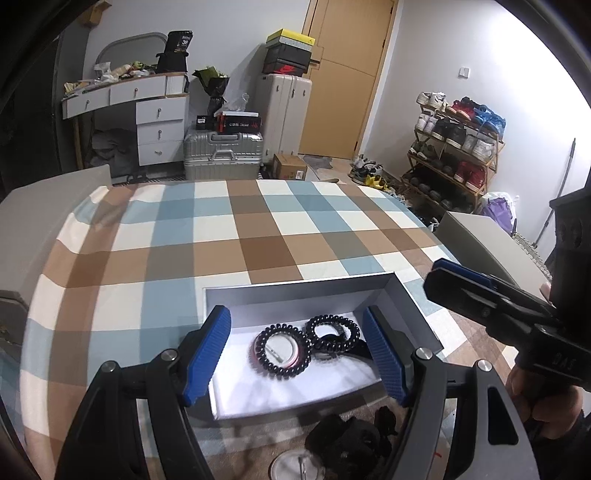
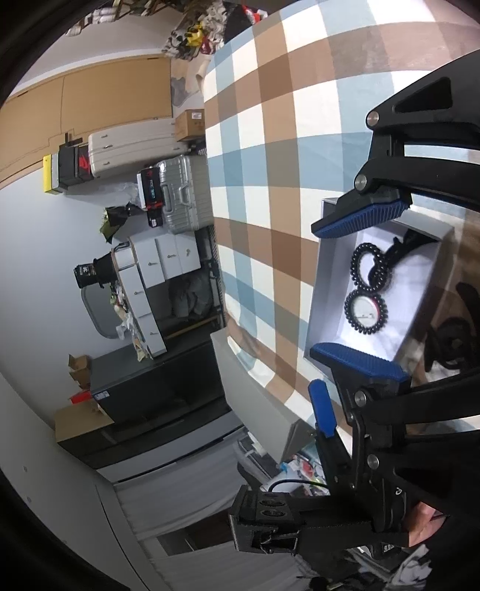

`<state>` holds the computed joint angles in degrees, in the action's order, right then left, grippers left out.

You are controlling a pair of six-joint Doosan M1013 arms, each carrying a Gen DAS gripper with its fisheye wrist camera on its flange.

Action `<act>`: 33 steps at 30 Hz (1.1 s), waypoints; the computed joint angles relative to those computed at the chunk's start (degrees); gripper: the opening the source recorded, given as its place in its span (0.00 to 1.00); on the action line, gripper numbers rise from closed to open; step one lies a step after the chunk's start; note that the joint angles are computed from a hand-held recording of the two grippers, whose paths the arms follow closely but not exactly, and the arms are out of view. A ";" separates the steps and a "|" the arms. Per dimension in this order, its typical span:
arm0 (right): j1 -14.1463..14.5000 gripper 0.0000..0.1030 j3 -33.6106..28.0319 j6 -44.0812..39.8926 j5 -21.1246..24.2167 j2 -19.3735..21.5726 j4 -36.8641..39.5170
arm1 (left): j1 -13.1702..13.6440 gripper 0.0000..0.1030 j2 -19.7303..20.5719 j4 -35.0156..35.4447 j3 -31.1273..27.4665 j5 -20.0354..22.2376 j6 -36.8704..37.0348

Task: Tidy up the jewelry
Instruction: 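Open both tools to drop the spiral hair ties into the box, then move both tools back over the table toward the white badge and red rings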

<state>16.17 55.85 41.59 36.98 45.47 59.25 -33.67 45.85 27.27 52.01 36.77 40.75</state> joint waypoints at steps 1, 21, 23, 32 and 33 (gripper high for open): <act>0.02 0.59 0.77 -0.50 -0.41 -0.47 0.38 | -0.03 0.67 -0.20 0.30 0.33 -0.11 -0.34; 0.60 0.84 12.60 -14.79 -5.10 -6.95 10.80 | -1.14 0.78 -6.44 11.06 13.16 -3.86 -16.06; 0.68 0.85 13.60 -16.14 -5.15 -7.37 11.63 | -1.12 0.78 -6.53 9.91 13.86 -4.14 -15.63; 1.11 0.91 16.81 -17.21 -5.08 -8.22 12.34 | -2.13 0.83 -4.44 5.08 11.82 3.21 -7.10; 1.15 0.91 17.05 -17.10 -5.02 -8.26 11.89 | -2.18 0.83 -4.13 4.14 11.35 3.72 -5.87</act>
